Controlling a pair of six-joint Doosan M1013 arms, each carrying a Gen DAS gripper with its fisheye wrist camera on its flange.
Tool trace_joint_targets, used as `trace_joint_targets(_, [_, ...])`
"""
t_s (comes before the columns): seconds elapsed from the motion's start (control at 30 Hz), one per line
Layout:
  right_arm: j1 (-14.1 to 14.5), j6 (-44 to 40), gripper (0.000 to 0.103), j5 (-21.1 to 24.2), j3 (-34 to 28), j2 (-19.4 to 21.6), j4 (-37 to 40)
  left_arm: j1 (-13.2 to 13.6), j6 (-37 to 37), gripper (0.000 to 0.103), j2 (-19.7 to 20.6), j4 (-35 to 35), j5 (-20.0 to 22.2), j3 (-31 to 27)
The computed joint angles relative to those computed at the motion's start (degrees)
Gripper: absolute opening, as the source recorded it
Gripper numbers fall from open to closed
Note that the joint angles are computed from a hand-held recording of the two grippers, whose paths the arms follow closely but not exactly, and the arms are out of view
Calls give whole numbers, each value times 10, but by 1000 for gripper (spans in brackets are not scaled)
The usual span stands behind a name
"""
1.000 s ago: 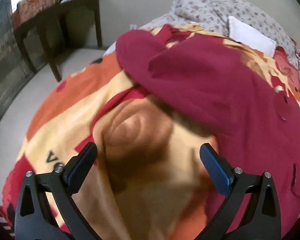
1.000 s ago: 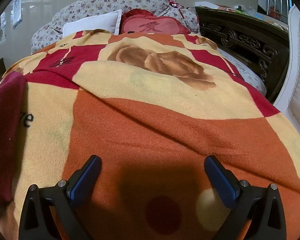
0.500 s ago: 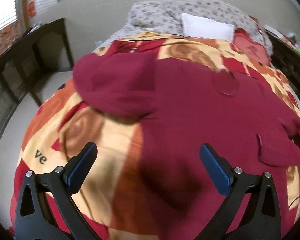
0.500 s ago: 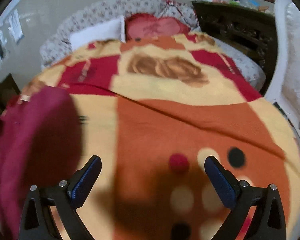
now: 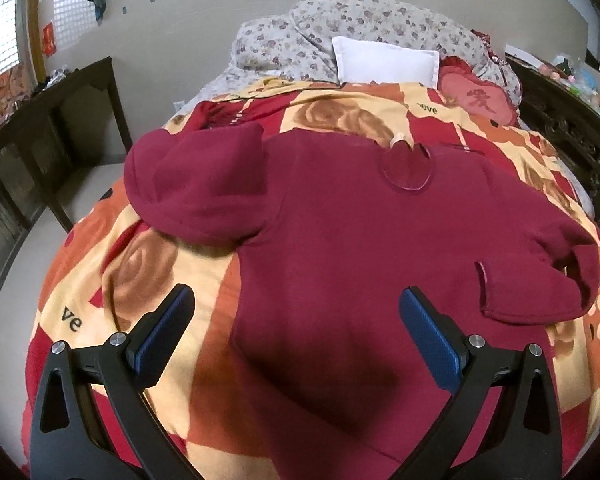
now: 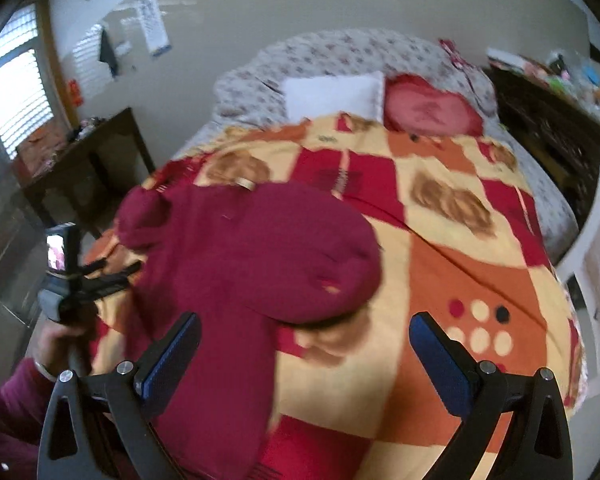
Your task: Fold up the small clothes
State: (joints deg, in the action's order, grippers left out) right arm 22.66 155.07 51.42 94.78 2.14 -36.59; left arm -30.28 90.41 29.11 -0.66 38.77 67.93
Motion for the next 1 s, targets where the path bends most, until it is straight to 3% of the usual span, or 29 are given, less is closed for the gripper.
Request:
trace_joint_targets(0.2, [-8, -1, 103, -11, -47, 64, 17, -2, 7, 103, -5, 5, -3, 2])
trace_joint_targets(0.47, [-9, 20, 103, -9, -113, 150, -32, 1, 4, 102, 1, 4, 7, -9])
trace_joint_targets(1.0, [-31, 21, 103, -25, -142, 196, -3, 1, 2, 103, 28, 1, 28, -37])
